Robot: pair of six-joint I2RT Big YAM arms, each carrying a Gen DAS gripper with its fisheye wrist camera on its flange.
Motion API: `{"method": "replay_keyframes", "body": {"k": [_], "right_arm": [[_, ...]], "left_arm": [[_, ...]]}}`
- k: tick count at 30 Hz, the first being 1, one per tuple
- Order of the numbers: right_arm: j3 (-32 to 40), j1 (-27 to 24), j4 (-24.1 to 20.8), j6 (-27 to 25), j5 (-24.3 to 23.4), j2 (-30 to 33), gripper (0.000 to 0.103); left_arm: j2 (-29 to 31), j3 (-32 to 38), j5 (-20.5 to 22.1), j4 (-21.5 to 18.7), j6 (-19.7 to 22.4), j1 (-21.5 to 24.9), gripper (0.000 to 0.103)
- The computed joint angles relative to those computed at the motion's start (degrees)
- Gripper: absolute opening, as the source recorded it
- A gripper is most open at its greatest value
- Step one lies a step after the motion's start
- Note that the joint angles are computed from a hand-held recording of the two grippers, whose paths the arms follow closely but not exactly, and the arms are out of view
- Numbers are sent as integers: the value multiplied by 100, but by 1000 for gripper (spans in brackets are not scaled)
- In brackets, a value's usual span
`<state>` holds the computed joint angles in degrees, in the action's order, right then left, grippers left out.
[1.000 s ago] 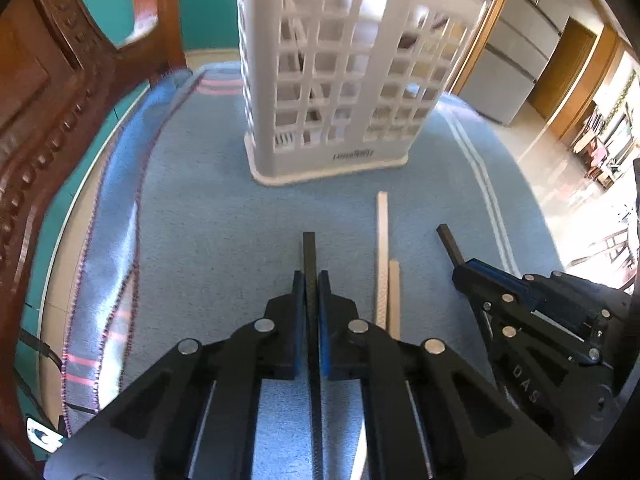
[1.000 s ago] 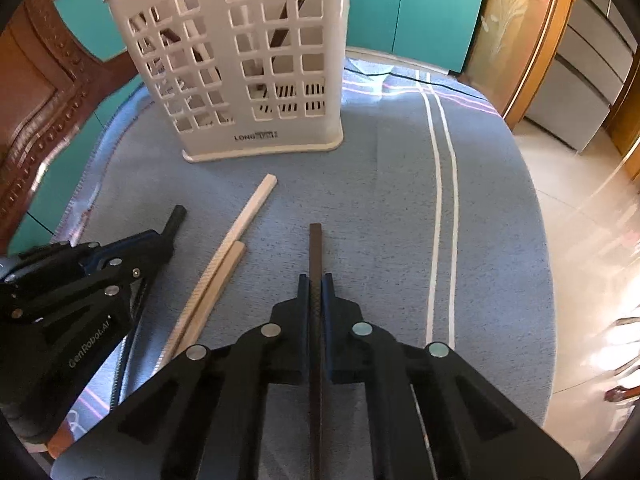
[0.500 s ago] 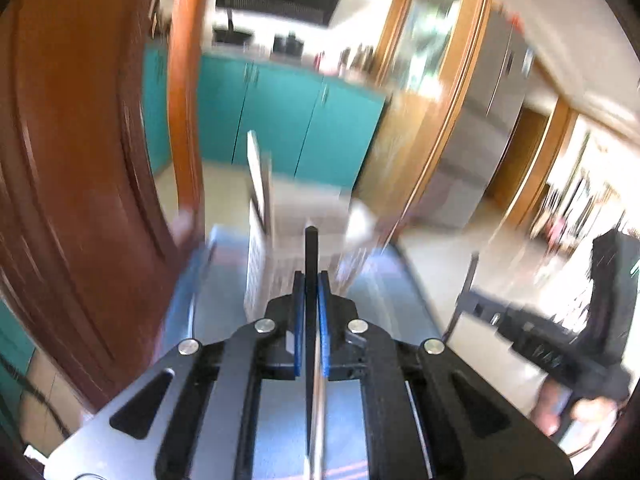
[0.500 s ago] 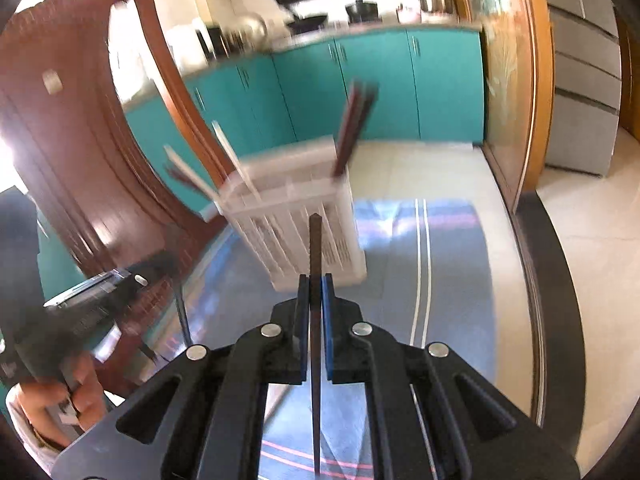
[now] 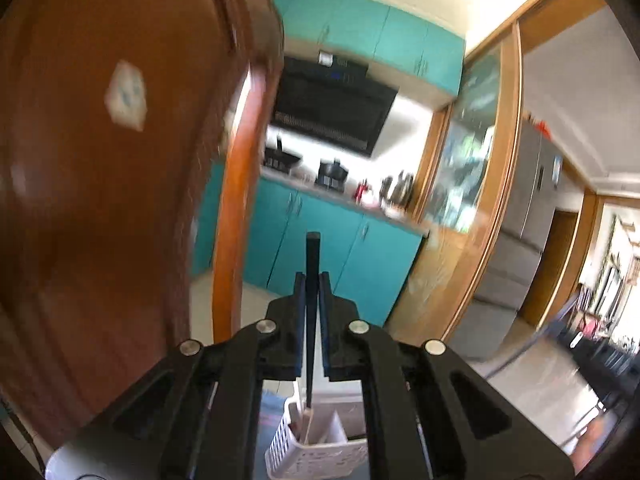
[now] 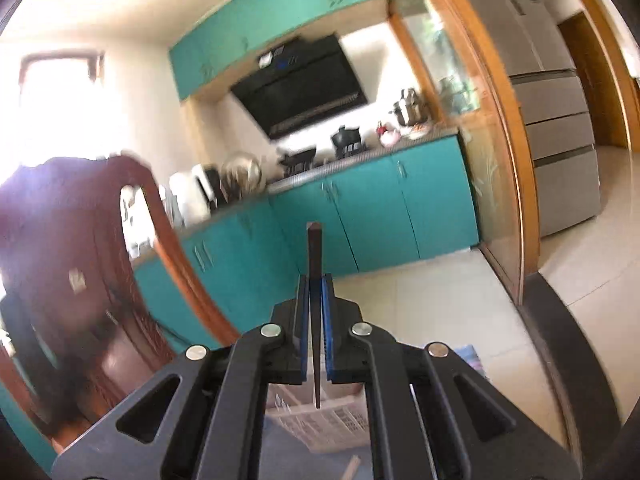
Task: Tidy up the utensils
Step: 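Lift both chopsticks over the white holder and open both tools to drop them, then lower the right tool to a light wooden chopstick while the left tool lowers to a white one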
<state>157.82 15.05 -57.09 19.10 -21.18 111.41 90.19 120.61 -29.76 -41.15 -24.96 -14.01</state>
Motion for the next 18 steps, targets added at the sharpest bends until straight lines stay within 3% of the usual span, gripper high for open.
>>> {"method": "replay_keyframes", "body": {"k": [2,6,9,12,13,16,18], "right_arm": [[-825,3,678,207,128,-356,7],[-1798,82,1450,281,586,-711,7],[-1793,167,1327,20,784,-538,7],[-1610,244,962,-147,828,-296,7],[-1601,259,879,-168,803,-261,7],[-1500,307,595,-353,703,-175,7],[-1714,325,617,-523,667,-323,11]], "left_arm": [[161,117,116,-290,-41,54,7],[349,195,257,-748,-173,48,7],[304,59,557,-706,-205,83,13],[195,-111,523,-517,5,21,23],[88,-273,474,-370,98,-25,28],[-228,-863,472,313,266,-138,31],[-369,-1075,404,452,315,-200,31]]}}
